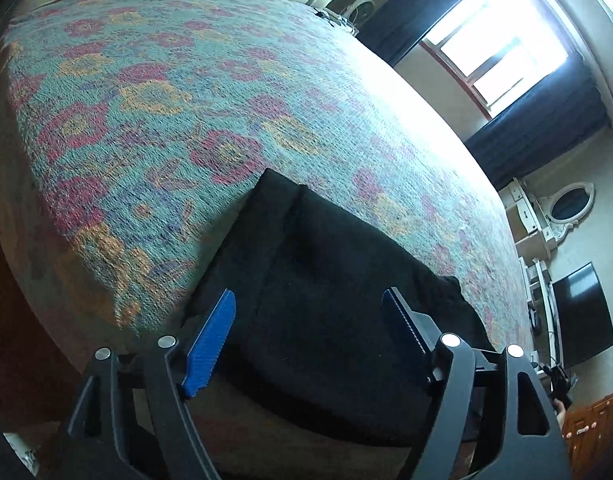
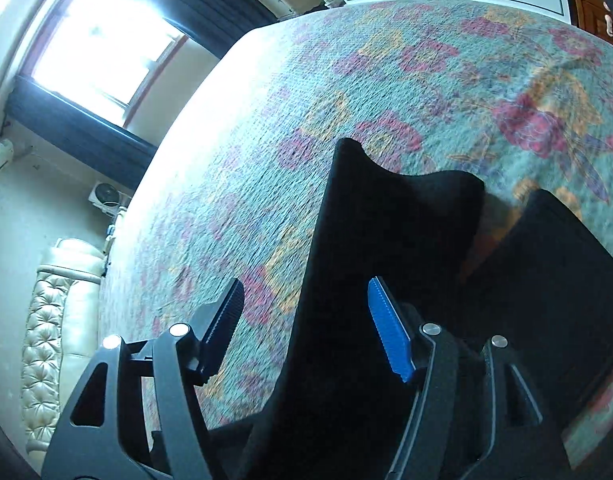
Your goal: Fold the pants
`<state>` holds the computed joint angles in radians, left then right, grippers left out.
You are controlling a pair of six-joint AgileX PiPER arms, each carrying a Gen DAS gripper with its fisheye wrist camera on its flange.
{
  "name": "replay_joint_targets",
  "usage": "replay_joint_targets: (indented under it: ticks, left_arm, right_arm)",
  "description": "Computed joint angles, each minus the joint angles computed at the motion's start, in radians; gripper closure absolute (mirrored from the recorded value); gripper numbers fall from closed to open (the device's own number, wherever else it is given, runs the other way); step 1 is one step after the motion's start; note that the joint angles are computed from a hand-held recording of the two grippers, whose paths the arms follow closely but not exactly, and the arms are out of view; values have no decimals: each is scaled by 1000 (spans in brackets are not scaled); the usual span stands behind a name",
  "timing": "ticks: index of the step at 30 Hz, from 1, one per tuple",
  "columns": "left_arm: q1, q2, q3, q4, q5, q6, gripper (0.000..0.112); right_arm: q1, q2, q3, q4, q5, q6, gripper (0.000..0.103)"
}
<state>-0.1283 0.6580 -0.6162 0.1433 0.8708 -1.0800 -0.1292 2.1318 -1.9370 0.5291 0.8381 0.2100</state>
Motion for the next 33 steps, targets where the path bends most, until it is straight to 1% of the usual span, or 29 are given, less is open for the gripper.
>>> replay_joint_targets:
  ticks: [1, 2, 3, 4, 5, 7, 9, 10, 12, 13, 15, 16, 17, 19, 20, 22, 23, 24, 26, 27, 28, 30, 32, 33]
  left_arm:
    - [29, 4, 3, -30, 1, 35, 38]
    - [65, 1, 11, -69, 0, 75, 38]
    - [117, -2, 19, -126, -2, 133, 38]
    - [180, -9, 30, -194, -3, 202, 38]
    - [228, -15, 40, -245, -3, 250, 38]
    - [257, -24, 46, -275, 0, 273, 38]
    - [234, -19, 36, -251, 1, 255, 37]
    - [190, -13, 33, -211, -2, 209, 36]
    - [127, -1, 33, -167, -10, 147, 35]
    - [123, 6, 30, -172, -13, 149, 35]
    - [123, 16, 32, -195, -21, 171, 35]
    - [130, 21, 33, -219, -27, 198, 35]
    - [131, 25, 34, -234, -30, 217, 35]
    - [73, 35, 29, -181, -28, 159, 35]
    - [46, 41, 26, -156, -25, 134, 35]
    - [42, 47, 21, -160, -21, 147, 34]
    - [51, 44, 23, -169, -20, 159, 34]
    - [64, 40, 25, -183, -21, 174, 34]
    - [75, 36, 27, -200, -22, 188, 34]
    - [75, 38, 27, -201, -21, 188, 34]
    - [72, 42, 26, -200, -22, 188, 34]
    - [60, 50, 22, -188, -22, 177, 34]
    - [52, 56, 19, -182, -23, 170, 34]
    - [50, 60, 17, -183, -24, 170, 34]
  right_arm:
    - [14, 43, -56, -51, 8, 48, 40]
    - [26, 61, -73, -84, 10, 79, 46]
    - [29, 80, -96, -96, 18, 89, 79]
    - [31, 87, -93, -91, 12, 74, 96]
    - [18, 62, -49, -86, 1, 62, 97]
    - [-12, -40, 121, 18, -97, -59, 97]
    - [-75, -180, 321, 169, -151, -241, 97]
    - [-113, -252, 421, 255, -170, -334, 97]
    - [-205, -370, 575, 389, -163, -480, 97]
    - [-257, -418, 655, 457, -153, -549, 97]
    - [-351, -468, 775, 561, -126, -644, 97]
    - [-393, -473, 825, 597, -104, -676, 97]
    - [-418, -458, 849, 616, -86, -691, 97]
    - [-458, -395, 888, 692, -58, -750, 97]
    - [-478, -374, 918, 765, -37, -807, 96]
    - [-507, -343, 964, 899, -4, -917, 94]
    - [-513, -332, 971, 928, 8, -943, 94]
    - [-514, -331, 980, 945, 10, -961, 93]
    - [-521, -336, 1000, 972, 32, -996, 85]
    - [-520, -346, 1018, 994, 47, -1017, 76]
    - [-512, -363, 1039, 1008, 50, -1031, 72]
    - [-472, -388, 1055, 1020, 56, -1036, 69]
    - [-433, -409, 1059, 998, 53, -1029, 69]
    - [-411, -407, 1050, 976, 46, -1021, 73]
